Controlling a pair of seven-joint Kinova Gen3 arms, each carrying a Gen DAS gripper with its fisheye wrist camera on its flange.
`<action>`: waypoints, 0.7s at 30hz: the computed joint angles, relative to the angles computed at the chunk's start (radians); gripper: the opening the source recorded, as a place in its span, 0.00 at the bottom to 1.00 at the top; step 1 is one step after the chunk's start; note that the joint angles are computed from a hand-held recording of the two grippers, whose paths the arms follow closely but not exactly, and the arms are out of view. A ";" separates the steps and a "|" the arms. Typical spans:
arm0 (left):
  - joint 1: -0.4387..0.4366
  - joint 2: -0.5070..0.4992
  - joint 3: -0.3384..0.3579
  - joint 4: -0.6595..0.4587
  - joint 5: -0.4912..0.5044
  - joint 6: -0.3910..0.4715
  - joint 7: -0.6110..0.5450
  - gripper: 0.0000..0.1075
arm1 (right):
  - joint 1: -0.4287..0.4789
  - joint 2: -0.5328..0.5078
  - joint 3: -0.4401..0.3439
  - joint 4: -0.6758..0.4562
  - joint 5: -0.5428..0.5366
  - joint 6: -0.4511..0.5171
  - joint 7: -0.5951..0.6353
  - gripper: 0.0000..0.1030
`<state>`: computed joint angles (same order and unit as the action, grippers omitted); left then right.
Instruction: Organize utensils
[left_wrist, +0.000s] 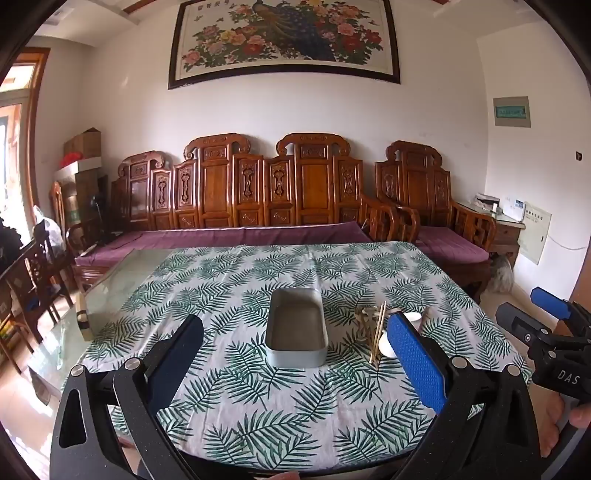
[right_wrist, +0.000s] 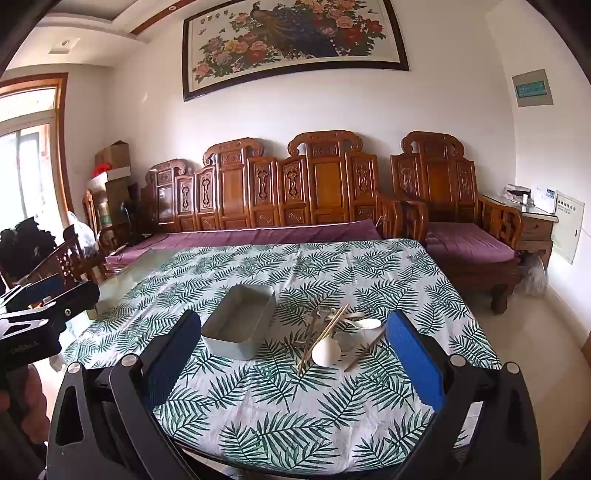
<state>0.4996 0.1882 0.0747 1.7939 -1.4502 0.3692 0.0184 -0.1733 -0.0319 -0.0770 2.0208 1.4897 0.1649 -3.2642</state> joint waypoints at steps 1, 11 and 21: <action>0.000 0.000 0.000 0.000 -0.001 0.000 0.000 0.90 | 0.000 0.000 0.000 0.000 -0.003 0.000 0.003 0.98; -0.001 -0.002 0.001 0.001 -0.002 0.001 0.002 0.90 | -0.002 -0.001 0.004 0.003 0.021 -0.002 -0.020 0.98; 0.005 -0.008 0.000 -0.012 0.047 0.012 -0.053 0.90 | -0.001 -0.002 0.006 0.004 0.023 -0.005 -0.023 0.98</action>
